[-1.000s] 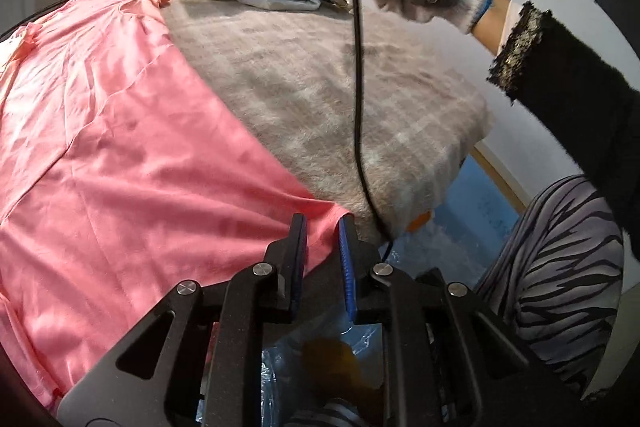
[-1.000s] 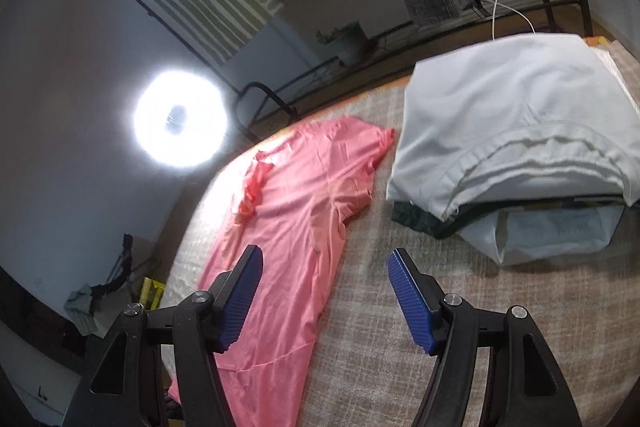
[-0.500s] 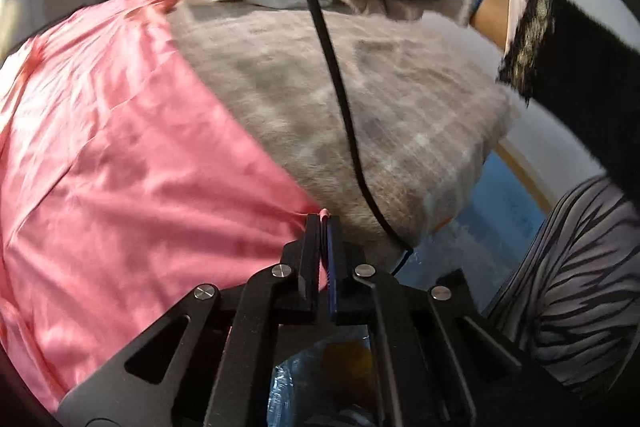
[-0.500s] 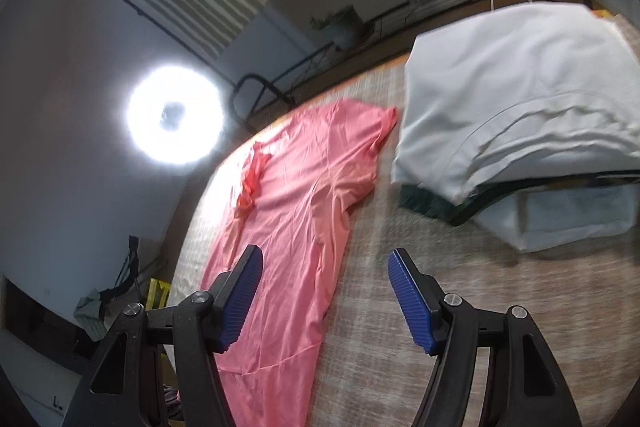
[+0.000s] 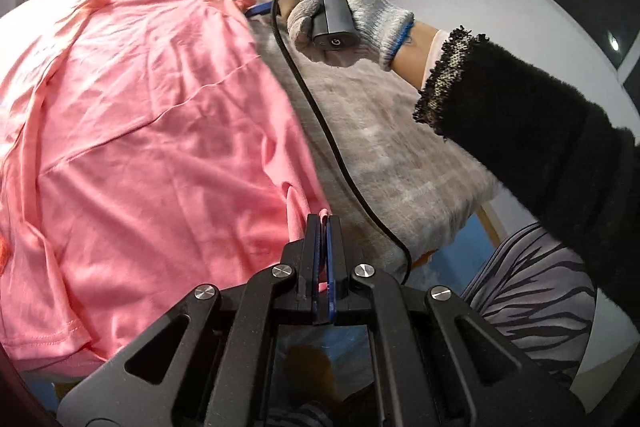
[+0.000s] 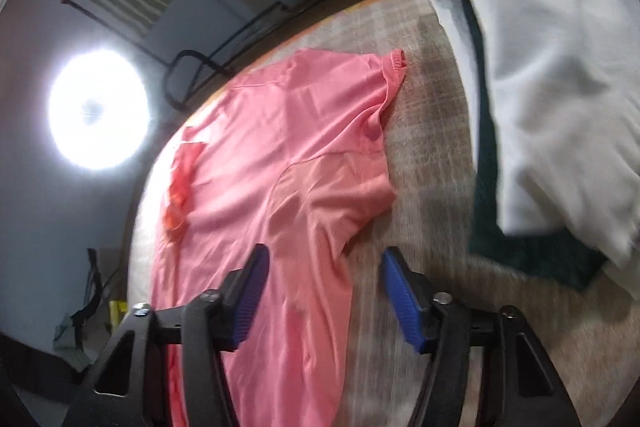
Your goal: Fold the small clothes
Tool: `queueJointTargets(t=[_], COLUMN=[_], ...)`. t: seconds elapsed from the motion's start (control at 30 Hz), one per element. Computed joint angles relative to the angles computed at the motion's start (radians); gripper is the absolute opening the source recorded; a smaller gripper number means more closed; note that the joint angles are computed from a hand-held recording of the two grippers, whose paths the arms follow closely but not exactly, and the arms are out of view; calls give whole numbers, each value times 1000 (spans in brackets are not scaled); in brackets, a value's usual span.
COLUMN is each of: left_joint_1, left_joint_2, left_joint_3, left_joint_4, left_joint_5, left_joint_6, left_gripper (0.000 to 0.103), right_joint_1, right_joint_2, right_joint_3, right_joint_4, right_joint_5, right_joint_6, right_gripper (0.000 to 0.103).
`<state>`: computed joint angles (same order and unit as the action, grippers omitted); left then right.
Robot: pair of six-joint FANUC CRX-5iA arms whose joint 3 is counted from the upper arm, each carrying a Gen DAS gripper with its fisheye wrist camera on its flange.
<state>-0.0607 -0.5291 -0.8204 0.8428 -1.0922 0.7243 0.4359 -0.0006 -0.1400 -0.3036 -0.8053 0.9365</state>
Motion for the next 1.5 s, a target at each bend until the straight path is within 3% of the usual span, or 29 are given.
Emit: queueJointTargets(t=[0.03,0.13,0.23,0.43,0.57,0.8,1.03,1.27,1.37,1.5], left_joint_1=[14,42,88,206,280,502,625,654,630,630], left_joint_2=[-4,-12,-18,-35,-59,-85,-96,-102,-96,-110], left_joint_3=[-7,-18,-25,-46,-62,-82,-95,-93,-83,-75], left_joint_4=[6,22,45,84,90,83,48,12,2,7], left_joint_5=[-8,-19,-51,-139,-180,-298,-347,-345,-332,-340], left_joint_6=[-6,-15,-29,-52,-58,-91,-111,-112,-105,-127], left_gripper=[0,0,0,0,0,0,0,0,0,0], right_joint_1=[11,4,32,114,180,268,316,325,314,265], right_joint_2=[9,54,83,107,164,321,463,543,523,440], right_joint_3=[3,49,77,131,213,401,563,630,619,571], right_joint_4=[32,29,99,289,403,484,496,465,420,294], right_joint_5=[12,-9,-34,-82,-166,-285,-368,-395,-363,-300], right_joint_6=[-19,-11,-56,-161,-182,-148,-103,-45,-7,65], right_gripper=[41,11,1,1,1,1,1,3,26,33])
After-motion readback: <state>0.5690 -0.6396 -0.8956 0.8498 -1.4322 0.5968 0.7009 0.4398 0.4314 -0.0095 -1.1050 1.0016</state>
